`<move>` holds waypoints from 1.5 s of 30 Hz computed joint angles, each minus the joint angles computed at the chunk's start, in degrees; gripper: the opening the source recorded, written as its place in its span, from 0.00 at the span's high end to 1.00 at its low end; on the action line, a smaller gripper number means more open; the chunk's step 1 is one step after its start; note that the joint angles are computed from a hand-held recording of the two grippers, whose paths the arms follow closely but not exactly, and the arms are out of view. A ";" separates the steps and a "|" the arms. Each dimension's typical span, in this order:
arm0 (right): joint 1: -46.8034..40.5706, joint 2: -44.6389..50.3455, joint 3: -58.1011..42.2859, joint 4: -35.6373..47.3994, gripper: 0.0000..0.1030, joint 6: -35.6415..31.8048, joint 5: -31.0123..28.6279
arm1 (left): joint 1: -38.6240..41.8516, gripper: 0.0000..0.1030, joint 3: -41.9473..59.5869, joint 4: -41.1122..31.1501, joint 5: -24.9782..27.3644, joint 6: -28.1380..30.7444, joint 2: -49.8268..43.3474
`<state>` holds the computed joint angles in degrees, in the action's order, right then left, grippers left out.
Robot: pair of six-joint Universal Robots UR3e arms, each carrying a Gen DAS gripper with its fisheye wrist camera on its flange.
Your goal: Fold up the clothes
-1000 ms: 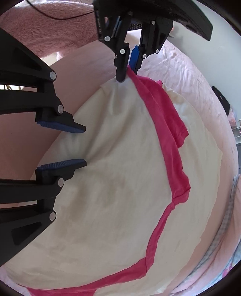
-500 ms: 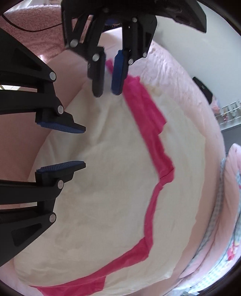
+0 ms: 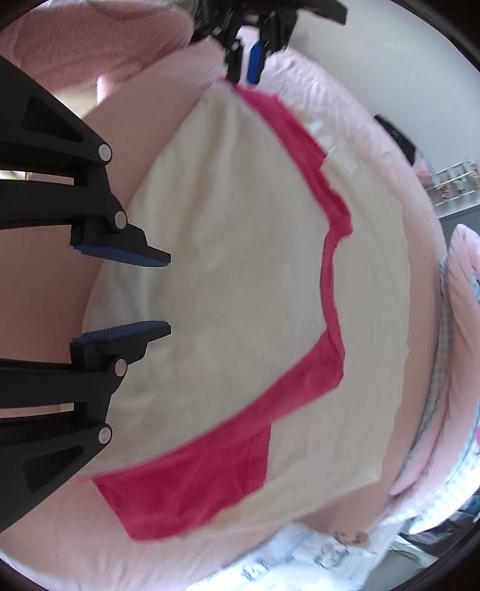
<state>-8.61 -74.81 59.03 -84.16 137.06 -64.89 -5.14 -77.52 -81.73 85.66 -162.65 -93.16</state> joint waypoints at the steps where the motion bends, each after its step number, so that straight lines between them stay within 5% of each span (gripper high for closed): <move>1: 1.52 -0.21 0.70 -0.51 0.71 0.31 0.18 | -1.26 0.81 -0.07 1.20 0.32 -0.41 -1.33; 6: 12.29 -0.45 6.61 -12.00 0.71 3.93 -4.82 | -1.44 0.80 -5.19 3.27 3.13 2.63 -0.46; 13: 1.84 1.07 0.81 -2.28 0.71 1.31 -0.73 | -0.63 0.81 -1.83 -7.29 7.74 8.22 3.91; 18: -3.27 5.08 -3.57 -1.32 0.71 3.40 -1.69 | 0.98 0.81 -3.05 -2.73 1.21 4.87 3.90; 21: -1.83 4.13 -1.38 -4.73 0.71 2.80 -3.64 | -2.23 0.81 -6.63 0.75 5.00 6.18 3.96; 23: -0.65 1.88 3.85 -12.06 0.73 1.43 -7.67 | -0.79 0.80 -6.48 -2.46 5.54 8.67 5.64; 27: -4.21 3.19 1.57 -10.00 0.84 -1.24 -6.58 | 2.63 0.77 -1.99 -13.25 6.75 11.31 7.50; 28: -5.03 4.12 -0.48 -8.31 0.94 -1.12 -6.42 | 4.74 0.77 -0.43 -15.91 5.21 10.72 8.25; 30: -6.90 6.17 -5.49 -3.24 0.96 -0.64 -4.71 | 7.30 0.77 0.19 -15.53 1.57 10.03 10.54; 36: -4.86 8.71 -11.42 -2.89 0.69 2.15 -1.85 | 0.65 0.76 6.36 -4.11 -0.68 -0.61 1.86; 41: -2.42 12.45 -14.82 -1.37 0.69 1.47 -4.84 | -2.60 0.73 5.12 0.18 4.86 -4.39 -4.18; 45: -8.48 11.87 -15.29 3.25 0.79 -5.11 -1.94 | 8.02 0.76 -3.70 -3.64 -1.57 -2.71 7.47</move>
